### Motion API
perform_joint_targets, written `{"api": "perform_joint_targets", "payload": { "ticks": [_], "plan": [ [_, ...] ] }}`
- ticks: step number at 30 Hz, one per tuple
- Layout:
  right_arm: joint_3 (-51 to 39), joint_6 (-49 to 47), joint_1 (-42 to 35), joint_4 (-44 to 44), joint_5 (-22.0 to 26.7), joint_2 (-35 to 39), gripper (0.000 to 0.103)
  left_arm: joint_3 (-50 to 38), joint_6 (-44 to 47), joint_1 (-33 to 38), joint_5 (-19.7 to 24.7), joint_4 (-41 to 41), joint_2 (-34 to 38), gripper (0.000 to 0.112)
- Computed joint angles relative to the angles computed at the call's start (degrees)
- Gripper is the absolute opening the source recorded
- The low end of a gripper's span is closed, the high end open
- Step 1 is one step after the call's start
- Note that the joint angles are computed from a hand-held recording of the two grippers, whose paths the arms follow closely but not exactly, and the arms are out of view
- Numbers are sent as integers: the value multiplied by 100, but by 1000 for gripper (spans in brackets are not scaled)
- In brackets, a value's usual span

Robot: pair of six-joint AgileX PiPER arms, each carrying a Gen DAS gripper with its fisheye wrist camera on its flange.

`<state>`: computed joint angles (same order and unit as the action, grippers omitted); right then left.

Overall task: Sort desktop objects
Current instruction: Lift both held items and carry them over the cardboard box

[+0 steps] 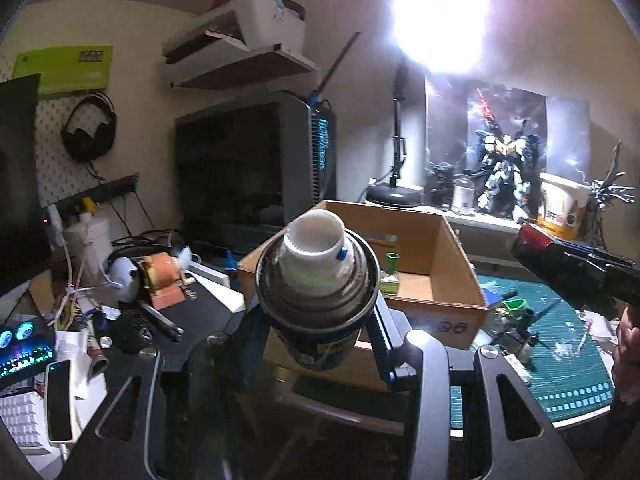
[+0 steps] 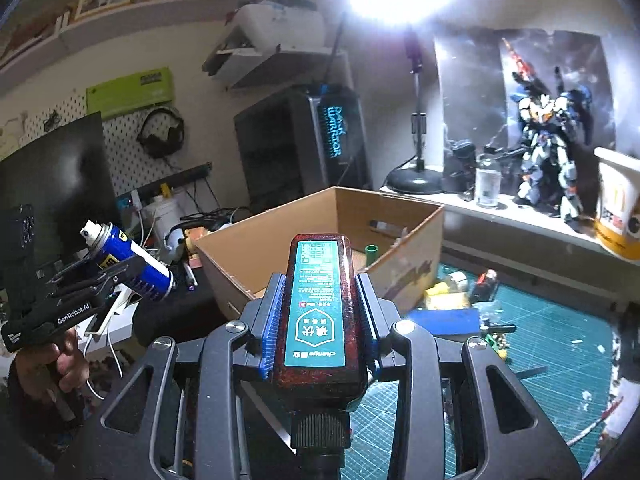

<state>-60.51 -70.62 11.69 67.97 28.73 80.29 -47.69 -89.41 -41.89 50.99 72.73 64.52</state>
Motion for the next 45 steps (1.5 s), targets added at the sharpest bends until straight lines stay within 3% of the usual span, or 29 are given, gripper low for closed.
{"api": "perform_joint_targets", "payload": {
  "ticks": [11,23,29,34,37,40,45],
  "plan": [
    [-249,-40,211,-26,233,391,33,-68,387,199,214,-343,97,45],
    [-449,167,29,-314,344,671,33,-49,1011,1114,-270,-977,80,45],
    [-887,469,166,-859,356,927,33,-349,2226,1772,-1143,-1853,40,45],
    [-1321,571,278,-1164,374,1041,33,-1008,3402,1900,-1183,-2409,97,45],
    [-2139,1140,342,-1987,914,1246,33,-1688,4221,1819,-937,-2536,268,45],
    [-3694,2037,423,-2925,1990,1940,33,-2511,4885,1710,-657,-2339,754,45],
    [-6505,3149,662,-3826,3400,3594,33,-4105,6634,2143,-508,-3396,2109,45]
  ]
}}
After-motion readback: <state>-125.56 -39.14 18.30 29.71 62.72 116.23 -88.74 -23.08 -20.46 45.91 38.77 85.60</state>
